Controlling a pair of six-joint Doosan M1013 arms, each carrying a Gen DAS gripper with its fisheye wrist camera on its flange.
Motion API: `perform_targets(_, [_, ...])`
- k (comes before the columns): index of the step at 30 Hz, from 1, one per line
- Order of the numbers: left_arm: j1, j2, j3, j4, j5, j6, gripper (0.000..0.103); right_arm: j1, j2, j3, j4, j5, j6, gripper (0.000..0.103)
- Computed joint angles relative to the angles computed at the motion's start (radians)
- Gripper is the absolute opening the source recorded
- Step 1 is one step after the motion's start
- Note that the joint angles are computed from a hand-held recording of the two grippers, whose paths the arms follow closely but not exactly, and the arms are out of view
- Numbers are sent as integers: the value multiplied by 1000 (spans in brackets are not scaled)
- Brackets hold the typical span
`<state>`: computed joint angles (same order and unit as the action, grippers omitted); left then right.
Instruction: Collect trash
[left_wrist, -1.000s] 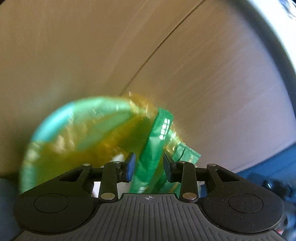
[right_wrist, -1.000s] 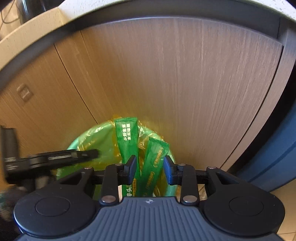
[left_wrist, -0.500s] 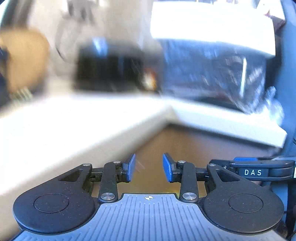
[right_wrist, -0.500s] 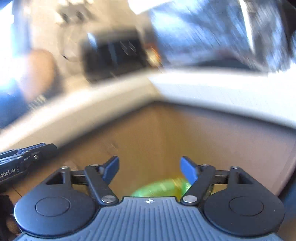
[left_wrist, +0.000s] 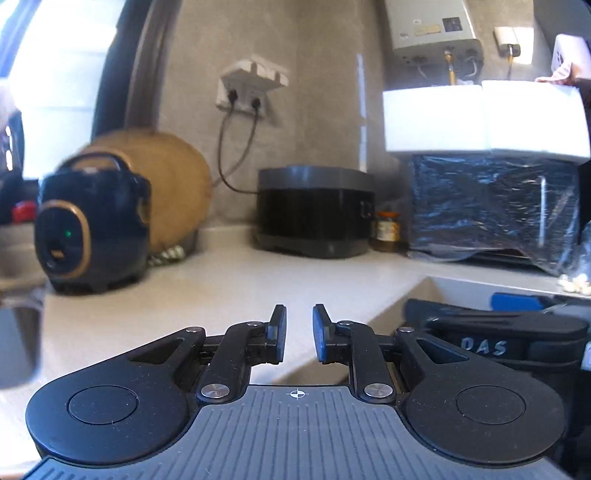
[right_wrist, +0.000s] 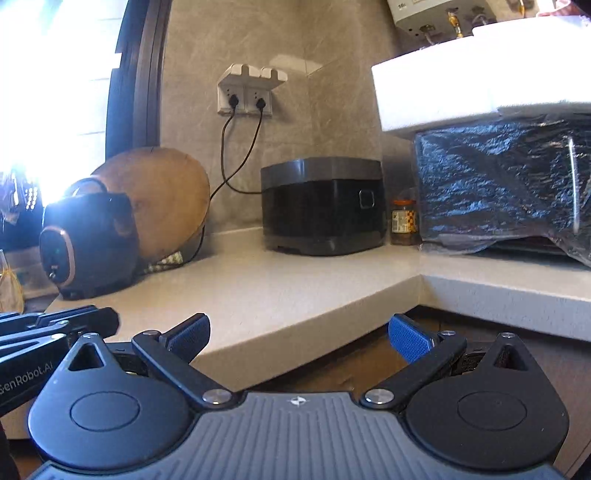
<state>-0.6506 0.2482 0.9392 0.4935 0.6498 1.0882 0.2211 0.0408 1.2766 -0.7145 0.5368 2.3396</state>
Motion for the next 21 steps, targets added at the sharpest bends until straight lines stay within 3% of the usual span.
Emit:
perform_targets(5, [9, -10, 19, -7, 3, 9, 20, 19, 7, -4, -57, 26, 36, 103])
perform_targets(21, [18, -1, 8, -77, 37, 43, 20, 20, 13, -12, -43, 48, 19, 103])
